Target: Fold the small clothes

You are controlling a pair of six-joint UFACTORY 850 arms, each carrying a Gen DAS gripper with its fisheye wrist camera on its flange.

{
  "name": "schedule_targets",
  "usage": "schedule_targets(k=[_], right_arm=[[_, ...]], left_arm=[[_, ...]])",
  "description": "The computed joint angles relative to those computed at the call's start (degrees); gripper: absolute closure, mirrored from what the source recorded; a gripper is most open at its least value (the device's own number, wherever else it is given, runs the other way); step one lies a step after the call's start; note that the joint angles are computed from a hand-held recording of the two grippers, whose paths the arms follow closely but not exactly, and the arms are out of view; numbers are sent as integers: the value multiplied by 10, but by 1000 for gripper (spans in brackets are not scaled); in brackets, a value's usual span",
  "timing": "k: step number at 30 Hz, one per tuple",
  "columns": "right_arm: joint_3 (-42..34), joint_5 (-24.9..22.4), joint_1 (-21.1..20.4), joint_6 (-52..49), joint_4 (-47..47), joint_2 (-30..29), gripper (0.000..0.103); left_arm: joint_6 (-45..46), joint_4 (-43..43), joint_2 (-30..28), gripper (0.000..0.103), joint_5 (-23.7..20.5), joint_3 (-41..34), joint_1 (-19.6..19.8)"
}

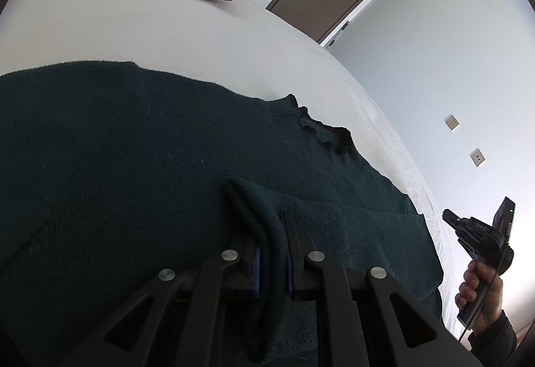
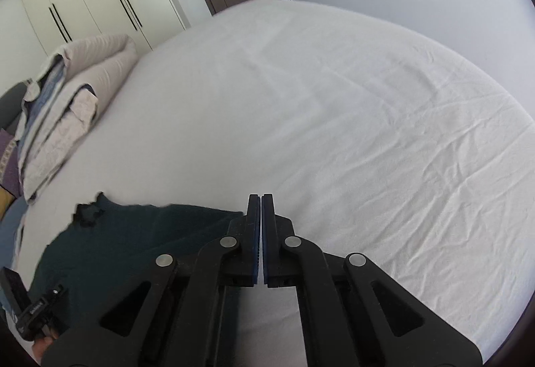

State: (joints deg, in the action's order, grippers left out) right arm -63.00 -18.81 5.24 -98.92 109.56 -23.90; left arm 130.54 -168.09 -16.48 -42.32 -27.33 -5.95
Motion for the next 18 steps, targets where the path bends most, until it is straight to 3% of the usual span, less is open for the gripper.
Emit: schedule_targets(k=[2,5,7,8,11,12,15,17,18], right_arm=[[25,-43,6,35,-50,22,96],[41,-30,36,147,-213,31,95],[56,-4,49,167,-242,19,95],[63,-7,46,144,-221,8,95],[102,-82,7,17,-64,11,101],[115,-74,7,-18,-5,20,101],[150,28,30,-196,175,78,94],[180,34,42,-316,282,132,94],[199,42,51,-376,330,165,92]], left_arm=[[0,0,0,89,0,-1,0],[2,-3,1,89,1,-1,-2],[2,-4,0,89,-1,0,-2],[2,-4,1,89,-1,1,-3],[-2,-1,1,89,-1,1,-2],[-11,8,0,88,-2,0,1],[-75,83,7,88,6,-4,25],[-77,90,35,75,34,5,30],[-73,76,56,57,36,19,32]])
